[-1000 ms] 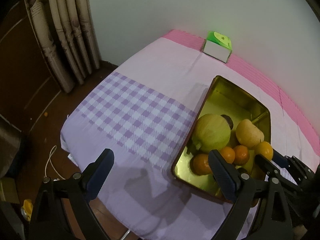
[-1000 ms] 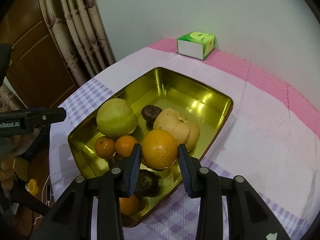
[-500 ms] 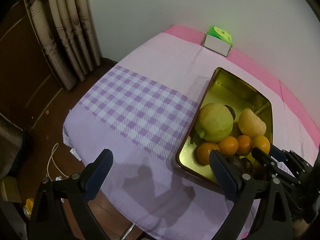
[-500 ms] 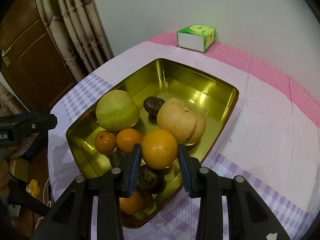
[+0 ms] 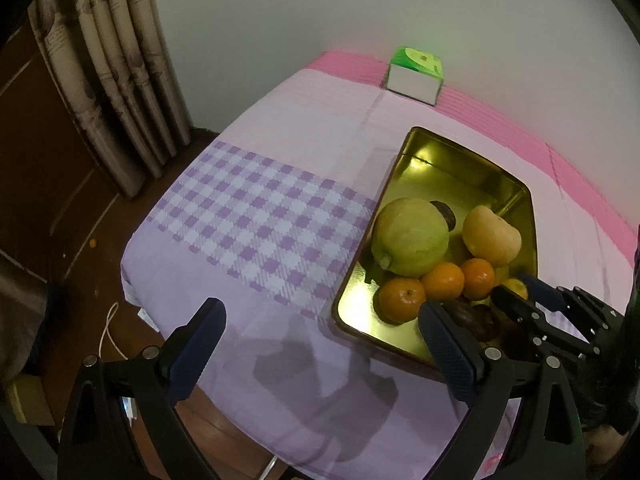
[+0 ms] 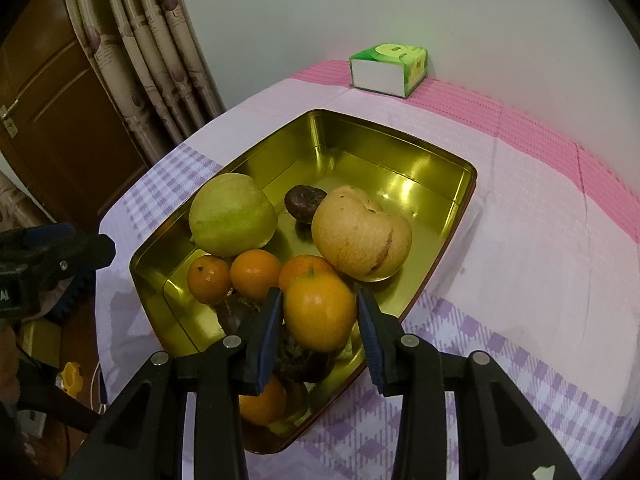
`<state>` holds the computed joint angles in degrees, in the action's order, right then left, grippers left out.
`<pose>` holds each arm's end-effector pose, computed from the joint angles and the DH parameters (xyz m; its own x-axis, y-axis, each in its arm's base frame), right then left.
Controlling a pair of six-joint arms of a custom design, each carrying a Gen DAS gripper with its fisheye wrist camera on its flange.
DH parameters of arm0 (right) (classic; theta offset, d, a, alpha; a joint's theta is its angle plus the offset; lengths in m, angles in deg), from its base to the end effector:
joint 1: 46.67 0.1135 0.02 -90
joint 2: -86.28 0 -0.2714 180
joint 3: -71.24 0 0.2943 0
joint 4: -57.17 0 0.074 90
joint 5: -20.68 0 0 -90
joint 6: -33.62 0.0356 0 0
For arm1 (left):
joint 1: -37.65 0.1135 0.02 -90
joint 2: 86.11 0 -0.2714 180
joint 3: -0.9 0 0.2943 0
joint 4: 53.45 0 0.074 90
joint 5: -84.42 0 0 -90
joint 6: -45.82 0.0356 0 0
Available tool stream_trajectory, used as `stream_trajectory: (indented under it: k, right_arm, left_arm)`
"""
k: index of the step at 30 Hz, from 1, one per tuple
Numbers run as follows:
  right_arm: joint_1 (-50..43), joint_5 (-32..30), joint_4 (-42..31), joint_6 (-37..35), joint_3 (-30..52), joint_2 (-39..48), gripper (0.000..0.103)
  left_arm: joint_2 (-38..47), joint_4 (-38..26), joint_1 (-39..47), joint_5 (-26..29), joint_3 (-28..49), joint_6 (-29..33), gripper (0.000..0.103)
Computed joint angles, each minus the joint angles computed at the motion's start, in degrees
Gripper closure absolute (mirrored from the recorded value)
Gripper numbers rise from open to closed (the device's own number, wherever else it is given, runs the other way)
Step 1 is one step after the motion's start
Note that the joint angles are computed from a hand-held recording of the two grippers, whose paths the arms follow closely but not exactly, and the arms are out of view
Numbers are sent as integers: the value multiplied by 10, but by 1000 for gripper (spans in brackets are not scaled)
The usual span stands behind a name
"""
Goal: Organize fruits
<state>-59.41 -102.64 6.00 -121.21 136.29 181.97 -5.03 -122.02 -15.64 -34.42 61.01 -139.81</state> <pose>0.3115 -0.0504 0.1309 -0.5083 -0.6604 -0.5527 -0.8279 0.5515 0.1023 0.1653 -0.1930 0.1711 -0.6379 -0.6028 -0.4792 -0.6635 0.7461 -0.0553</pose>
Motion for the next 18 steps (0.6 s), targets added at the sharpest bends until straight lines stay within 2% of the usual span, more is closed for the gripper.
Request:
stream_trajectory:
  k: [7, 9, 12, 14, 18]
  right_arm:
    - [-4, -1, -1, 7, 4, -2, 66]
    - [-5, -4, -10, 5, 8, -1, 60]
    - [-9, -13, -22, -1, 9, -8, 43]
    - [-11, -16, -24, 0, 5, -20, 28]
    - [-18, -15, -24, 11, 2, -34, 17]
  left_arm:
    - [14, -6, -7, -6, 15, 9, 6]
    - [19, -8, -8, -7, 20, 11, 6]
    - [25, -11, -11, -8, 26, 13, 6]
    - [26, -14, -12, -9, 28, 12, 6]
    - [27, -17, -13, -9, 30, 11, 6]
